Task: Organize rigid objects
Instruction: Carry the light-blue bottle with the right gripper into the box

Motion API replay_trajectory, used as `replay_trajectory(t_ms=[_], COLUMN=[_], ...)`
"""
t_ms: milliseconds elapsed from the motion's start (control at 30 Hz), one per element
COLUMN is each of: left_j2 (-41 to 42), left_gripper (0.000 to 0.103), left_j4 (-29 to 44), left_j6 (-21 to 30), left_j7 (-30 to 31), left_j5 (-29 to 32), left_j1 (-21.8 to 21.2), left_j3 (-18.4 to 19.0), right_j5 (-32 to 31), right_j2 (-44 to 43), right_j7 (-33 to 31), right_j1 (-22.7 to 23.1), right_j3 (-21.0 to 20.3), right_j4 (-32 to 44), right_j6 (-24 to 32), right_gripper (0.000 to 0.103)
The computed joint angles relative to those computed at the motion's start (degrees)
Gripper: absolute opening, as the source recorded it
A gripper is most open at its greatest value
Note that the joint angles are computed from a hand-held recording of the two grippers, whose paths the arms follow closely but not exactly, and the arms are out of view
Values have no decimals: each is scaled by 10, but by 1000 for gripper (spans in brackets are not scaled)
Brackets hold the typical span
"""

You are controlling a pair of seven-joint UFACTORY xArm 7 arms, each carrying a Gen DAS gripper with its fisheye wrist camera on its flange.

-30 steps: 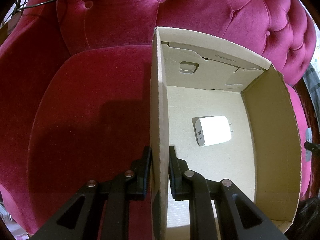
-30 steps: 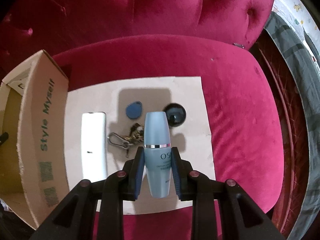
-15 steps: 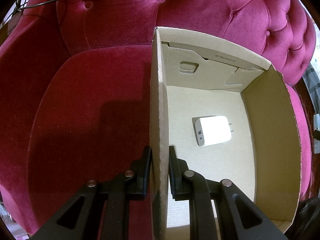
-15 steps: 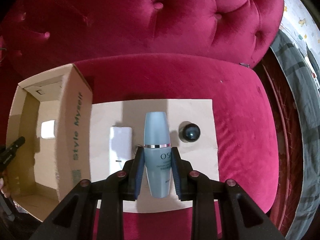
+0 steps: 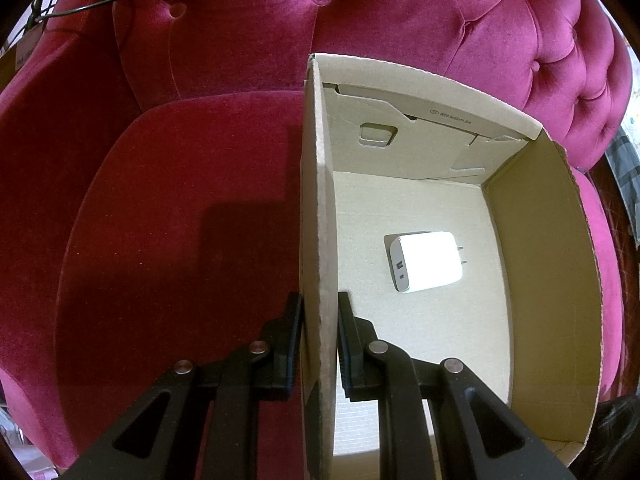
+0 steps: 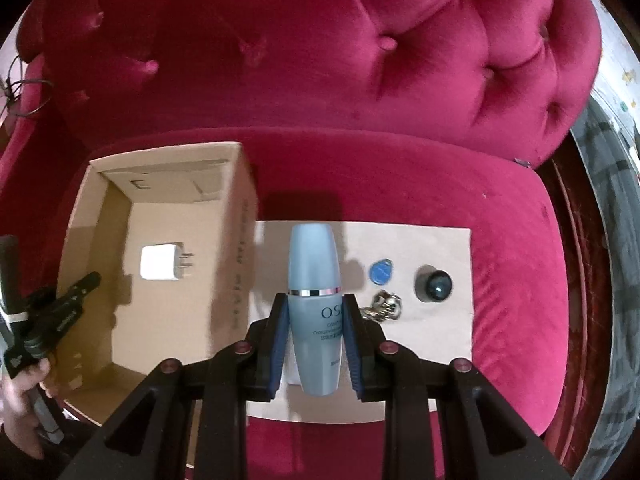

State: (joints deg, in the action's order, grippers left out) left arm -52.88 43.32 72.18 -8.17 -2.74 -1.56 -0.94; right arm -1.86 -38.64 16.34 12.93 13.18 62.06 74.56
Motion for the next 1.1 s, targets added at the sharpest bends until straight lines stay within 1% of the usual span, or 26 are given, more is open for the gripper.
replay_trajectory(t_ms=[167, 500, 1100], left_j2=[0, -1, 0], left_gripper=[17, 17, 17], left_j4=[1, 0, 1], left_j6=[1, 1, 1], left_j7=[-1, -5, -7], left_j5=[1, 0, 0], left_j1=[-1, -2, -4], left_j3=[-1, -2, -4], right_j5=[9, 28, 52], right_j2=[24, 67, 113], right_j7=[7, 32, 94], right_j1=[12, 48, 107], right_j3=[14, 36, 51], right_j4=[25, 45, -3], right_j6=[-2, -30, -102], right_gripper=[27, 27, 27])
